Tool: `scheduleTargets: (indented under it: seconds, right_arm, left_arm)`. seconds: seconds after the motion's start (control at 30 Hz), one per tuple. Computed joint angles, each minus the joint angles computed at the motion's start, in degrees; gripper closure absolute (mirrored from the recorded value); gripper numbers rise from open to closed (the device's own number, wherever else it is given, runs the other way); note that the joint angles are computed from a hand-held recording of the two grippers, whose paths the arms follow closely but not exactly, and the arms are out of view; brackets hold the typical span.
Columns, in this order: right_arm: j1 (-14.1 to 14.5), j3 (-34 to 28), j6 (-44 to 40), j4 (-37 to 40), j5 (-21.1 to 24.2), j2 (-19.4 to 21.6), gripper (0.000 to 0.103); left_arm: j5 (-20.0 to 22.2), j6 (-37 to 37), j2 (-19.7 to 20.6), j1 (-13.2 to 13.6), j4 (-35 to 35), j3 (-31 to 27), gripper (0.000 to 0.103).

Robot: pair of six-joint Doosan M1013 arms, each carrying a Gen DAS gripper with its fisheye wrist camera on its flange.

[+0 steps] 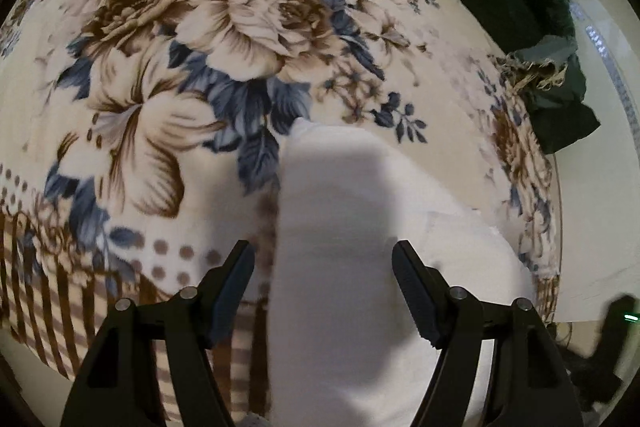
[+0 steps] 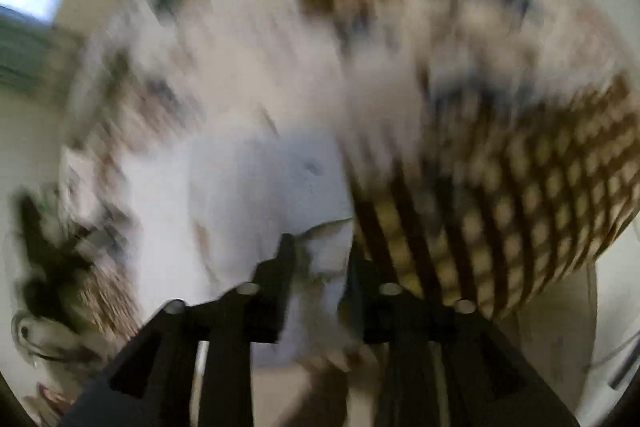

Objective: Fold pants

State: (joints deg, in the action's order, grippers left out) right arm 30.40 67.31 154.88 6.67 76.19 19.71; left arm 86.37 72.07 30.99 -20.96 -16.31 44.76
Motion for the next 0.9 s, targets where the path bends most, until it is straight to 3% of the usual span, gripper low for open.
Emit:
scheduleTargets:
  seconds: [0.03, 0.13, 0.17, 0.2, 0.27, 0.33, 0.43, 0.47, 0.5, 0.57, 0.6, 0.7, 0.77, 0.83, 0.9]
  right_arm:
    - [-1.0, 1.4, 0.1, 4.1, 0.9, 0.5, 0.073]
    - [-1.8, 5.3, 3.5, 4.4, -5.8, -2.2, 0.073]
    - [-1.8, 5.8, 4.8, 2.8, -7.3, -2.9, 0.066]
    - [-1.8, 6.3, 5.8, 1.4, -9.0, -3.5, 0.047]
    - [-2.7, 8.8, 6.5, 1.5, -15.8, -4.9, 0.033]
    - [-4.2, 11.2, 6.0, 4.8, -21.7, -5.2, 0.033]
    - [-7.4, 14.5, -2.0, 19.3, -30.1, -3.9, 0.033]
    - [-8.0, 14.1, -4.4, 22.9, -28.8, -2.7, 0.033]
    - [-7.8, 12.6, -4.4, 23.4, -27.5, -1.4, 0.041]
    - [-6.8, 10.5, -3.4, 17.8, -27.4, -1.0, 0.08]
    - [-5.9, 7.7, -2.3, 12.2, -24.0, -0.4, 0.085]
    - [-2.7, 2.9, -3.3, -1.4, -23.3, -0.4, 0.087]
    - [-0.4, -0.3, -4.4, -11.0, -20.5, 0.2, 0.088]
    - [0.5, -2.5, -4.9, -16.8, -13.5, 1.8, 0.087]
    - [-0.7, -4.0, -8.2, -13.8, -4.0, 4.6, 0.076]
  left_arm:
    - [0.7, -0.1, 0.4, -0.1, 0.2, -0.4, 0.034]
    - [1.8, 0.6, 1.2, 0.0, 0.2, -1.0, 0.033]
    - [1.9, 1.1, 1.5, 0.0, 0.5, -1.3, 0.033]
    - [2.2, 1.3, 1.8, 0.0, 0.5, -1.7, 0.032]
    - [2.1, 1.2, 2.4, 0.1, 0.7, -2.4, 0.029]
    - [2.4, 1.4, 3.2, 0.2, 1.3, -3.3, 0.023]
    - [3.7, 1.1, 5.0, 0.5, 1.4, -4.4, 0.009]
    - [4.2, 0.7, 5.5, 0.8, 1.2, -4.5, 0.007]
    - [4.7, 0.1, 6.1, 1.1, 0.5, -4.7, 0.006]
    - [4.8, -0.7, 6.2, 1.7, -1.2, -4.9, 0.006]
    - [4.8, -0.5, 6.1, 1.7, -1.0, -5.1, 0.007]
    - [4.2, 0.9, 5.2, 1.7, 0.5, -5.5, 0.007]
    - [3.7, 1.3, 4.6, 2.0, -0.1, -5.2, 0.007]
    - [3.9, 1.6, 4.7, 2.1, -0.4, -5.3, 0.007]
    - [4.8, 1.6, 5.1, 1.9, 0.0, -5.9, 0.007]
